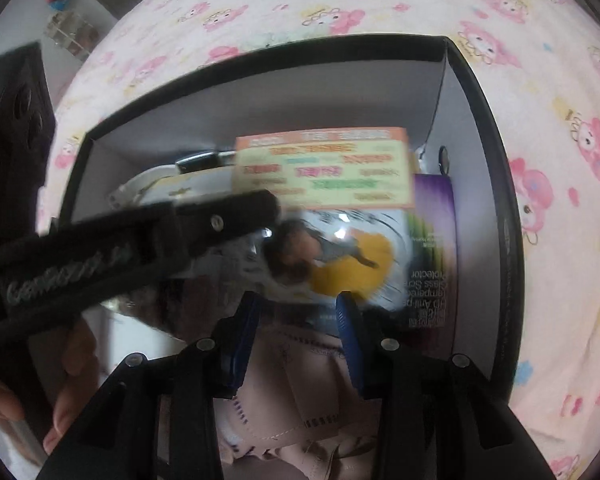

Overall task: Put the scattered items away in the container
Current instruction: 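Lower the keychain card into the box and open the left tool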

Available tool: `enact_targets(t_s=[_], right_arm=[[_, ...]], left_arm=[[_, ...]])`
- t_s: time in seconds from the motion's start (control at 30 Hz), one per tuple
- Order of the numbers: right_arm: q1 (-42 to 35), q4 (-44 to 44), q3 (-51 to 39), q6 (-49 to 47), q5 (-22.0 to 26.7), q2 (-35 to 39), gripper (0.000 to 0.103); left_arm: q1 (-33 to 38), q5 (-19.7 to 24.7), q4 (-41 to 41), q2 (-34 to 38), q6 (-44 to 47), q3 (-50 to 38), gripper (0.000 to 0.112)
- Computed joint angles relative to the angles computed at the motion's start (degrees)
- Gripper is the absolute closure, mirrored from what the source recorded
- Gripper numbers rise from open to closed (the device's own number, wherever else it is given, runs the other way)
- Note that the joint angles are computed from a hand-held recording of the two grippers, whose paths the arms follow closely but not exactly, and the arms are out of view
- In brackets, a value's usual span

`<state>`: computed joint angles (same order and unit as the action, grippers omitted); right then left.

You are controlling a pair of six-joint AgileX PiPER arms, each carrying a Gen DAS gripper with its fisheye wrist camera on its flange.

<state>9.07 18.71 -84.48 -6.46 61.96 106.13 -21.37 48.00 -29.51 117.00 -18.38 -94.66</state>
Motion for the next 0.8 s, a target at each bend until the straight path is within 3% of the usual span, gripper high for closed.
enact_targets(t_s=[0.13, 0.27, 0.47, 0.6, 0.73, 0.8], right_arm=[[-2.1, 2.8, -3.7, -1.7, 0.6, 0.7, 0.067], [-1.5, 1.8, -8.5, -0.9, 2.5, 5.5, 0.067], [1.2, -3.6, -4.9, -1.0, -0.3, 4.8, 0.067], [1.1, -3.4, -3.0, -1.2, -0.1, 3.8, 0.067], [1.9, -4.8, 0.6, -1.6, -0.9, 1.1, 0.067], [2.0, -5.1, 2.8, -0.7, -1.7, -0.7, 0.067]], left_arm=[[0.3, -1.1, 8.6, -2.3, -6.9, 1.1, 0.079], [0.1, 2.8, 12.3, -0.5, -8.6, -1.5, 0.079], [-1.2, 2.0, 9.2, 1.8, -5.4, -2.5, 0.079], [-1.1, 7.1, 0.0, 4.7, 4.6, -6.0, 0.078], [-2.7, 8.0, 2.7, 2.7, 7.1, -4.9, 0.078], [-2.7, 5.6, 3.0, 0.4, 7.0, -2.3, 0.078]])
